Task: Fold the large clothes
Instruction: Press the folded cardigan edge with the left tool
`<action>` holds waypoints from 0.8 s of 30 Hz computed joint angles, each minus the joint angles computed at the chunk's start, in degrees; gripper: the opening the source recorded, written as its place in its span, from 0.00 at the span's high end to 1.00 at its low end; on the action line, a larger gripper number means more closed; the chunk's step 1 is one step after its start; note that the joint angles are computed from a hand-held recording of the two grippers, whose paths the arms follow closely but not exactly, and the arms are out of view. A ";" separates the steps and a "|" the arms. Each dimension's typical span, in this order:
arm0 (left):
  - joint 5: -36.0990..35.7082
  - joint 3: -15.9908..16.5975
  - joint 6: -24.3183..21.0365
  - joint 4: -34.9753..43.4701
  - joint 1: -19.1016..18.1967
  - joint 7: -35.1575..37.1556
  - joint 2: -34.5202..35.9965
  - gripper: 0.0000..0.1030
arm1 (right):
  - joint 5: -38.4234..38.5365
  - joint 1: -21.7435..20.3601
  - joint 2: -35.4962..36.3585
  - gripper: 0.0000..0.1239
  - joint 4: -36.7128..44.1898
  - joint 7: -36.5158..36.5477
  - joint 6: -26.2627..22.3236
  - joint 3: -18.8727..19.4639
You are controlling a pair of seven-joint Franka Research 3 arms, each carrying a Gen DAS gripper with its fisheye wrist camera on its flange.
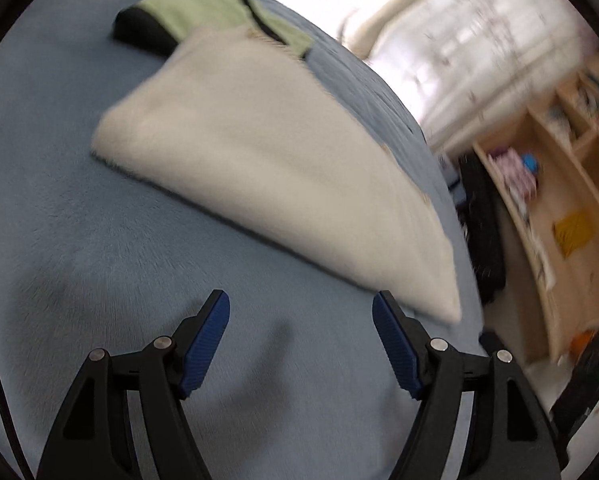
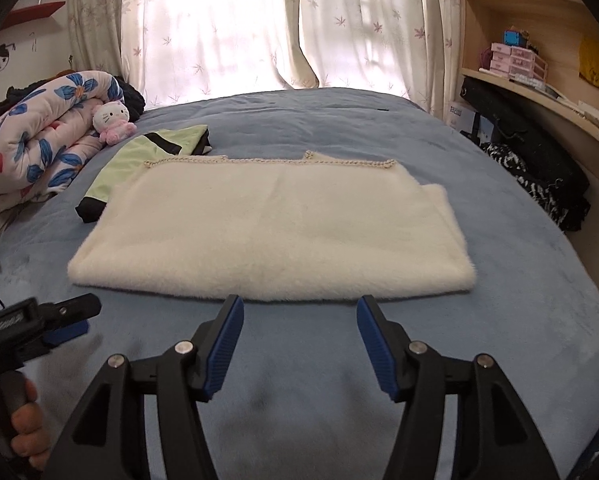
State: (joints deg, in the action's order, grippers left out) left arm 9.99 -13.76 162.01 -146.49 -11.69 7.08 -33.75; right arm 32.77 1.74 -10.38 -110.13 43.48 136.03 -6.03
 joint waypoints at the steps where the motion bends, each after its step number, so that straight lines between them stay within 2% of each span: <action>1: 0.55 -0.20 1.80 -0.89 1.38 -0.80 0.43 0.30 | 0.16 0.12 0.63 0.52 0.36 0.11 0.03 0.10; 7: 4.30 -1.50 9.07 -1.65 9.75 -4.81 5.02 0.30 | 1.92 0.95 3.51 0.52 1.66 -1.05 0.56 1.04; 12: 4.75 1.88 11.71 1.67 12.02 -3.29 11.21 0.30 | 2.52 1.47 6.68 0.52 4.14 -0.61 0.21 2.04; 14: 5.75 1.50 11.29 3.52 14.07 -3.35 13.19 0.30 | 2.36 1.52 8.05 0.52 5.42 -0.01 -0.14 2.43; 15: 6.48 1.31 10.91 4.64 14.90 -3.27 14.36 0.33 | 2.09 1.54 9.12 0.52 6.55 0.56 -0.38 2.64; 16: 8.80 -0.75 9.69 5.82 17.63 -5.05 15.20 0.43 | 1.93 1.51 9.88 0.52 7.37 1.04 -0.40 2.83; 18: 13.34 -3.52 6.32 7.15 20.52 -9.04 15.44 0.59 | 2.04 1.39 12.14 0.53 10.27 2.32 -1.08 3.20; 19: 17.10 -5.39 7.17 6.46 22.69 -12.79 14.62 0.68 | 2.19 1.33 13.02 0.55 11.47 2.89 -1.11 3.43; 22: 23.74 -7.77 9.41 4.69 25.43 -19.75 12.25 0.78 | 1.93 1.28 18.06 0.68 18.50 5.24 -1.75 4.39; 24: 26.12 -9.18 7.41 5.16 26.10 -22.26 11.15 0.79 | -0.46 1.94 21.69 0.77 22.73 7.24 -0.08 5.21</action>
State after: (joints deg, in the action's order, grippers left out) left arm 36.11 -22.94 169.42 -141.33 14.41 -15.18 -22.60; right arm 32.31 3.68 11.30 -87.41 50.72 135.95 -0.82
